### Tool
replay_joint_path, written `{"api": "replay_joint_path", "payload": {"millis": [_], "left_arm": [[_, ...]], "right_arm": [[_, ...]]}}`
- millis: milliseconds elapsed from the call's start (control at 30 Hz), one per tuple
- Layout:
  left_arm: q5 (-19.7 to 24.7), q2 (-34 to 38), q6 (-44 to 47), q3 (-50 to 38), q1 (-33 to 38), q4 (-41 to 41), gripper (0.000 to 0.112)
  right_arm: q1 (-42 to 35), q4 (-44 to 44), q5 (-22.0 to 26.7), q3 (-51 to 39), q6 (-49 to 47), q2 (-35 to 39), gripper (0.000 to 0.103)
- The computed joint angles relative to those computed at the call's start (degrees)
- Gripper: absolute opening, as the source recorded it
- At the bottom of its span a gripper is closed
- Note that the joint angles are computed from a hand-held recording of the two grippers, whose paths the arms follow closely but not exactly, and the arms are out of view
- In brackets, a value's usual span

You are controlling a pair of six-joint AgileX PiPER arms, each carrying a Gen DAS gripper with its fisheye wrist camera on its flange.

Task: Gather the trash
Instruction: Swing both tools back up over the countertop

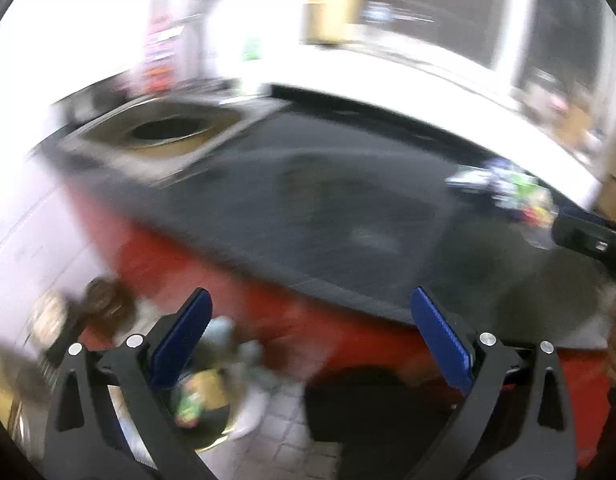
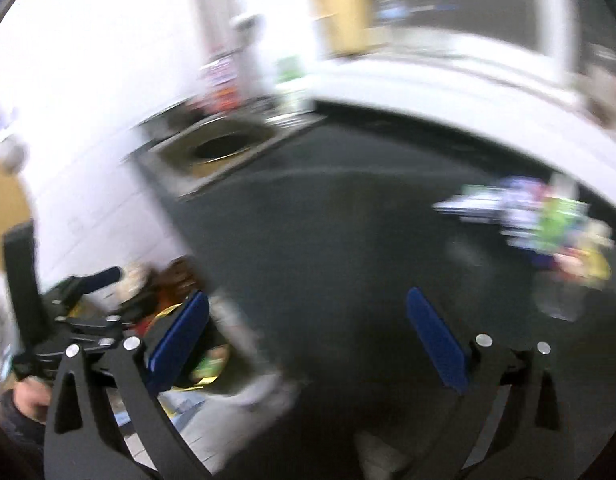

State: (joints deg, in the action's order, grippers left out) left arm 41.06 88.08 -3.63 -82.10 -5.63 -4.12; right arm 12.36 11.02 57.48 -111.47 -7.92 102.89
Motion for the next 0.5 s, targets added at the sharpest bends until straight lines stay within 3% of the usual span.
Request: {"api": "replay_joint_path", "payload": {"millis": [133, 300, 500], "left_arm": [[5.03, 8.06, -0.52, -13.93, -10.72, 1.73, 0.097], [9.04, 17.44, -3.76, -28.56, -22.2, 8.91, 0.097], [13.93, 24.04, -2.63, -38.74, -27.05, 10.68, 0.097]], "right_arm": [[-11.35, -2.96, -2.6, 6.57, -0.9, -6.36, 0.096], [-24.52, 1.46, -3.45, 12.65, -6.56, -12.28, 0.096], [-33.2, 6.0, -1.93, 14.53, -11.51, -14.38, 0.096]]}}
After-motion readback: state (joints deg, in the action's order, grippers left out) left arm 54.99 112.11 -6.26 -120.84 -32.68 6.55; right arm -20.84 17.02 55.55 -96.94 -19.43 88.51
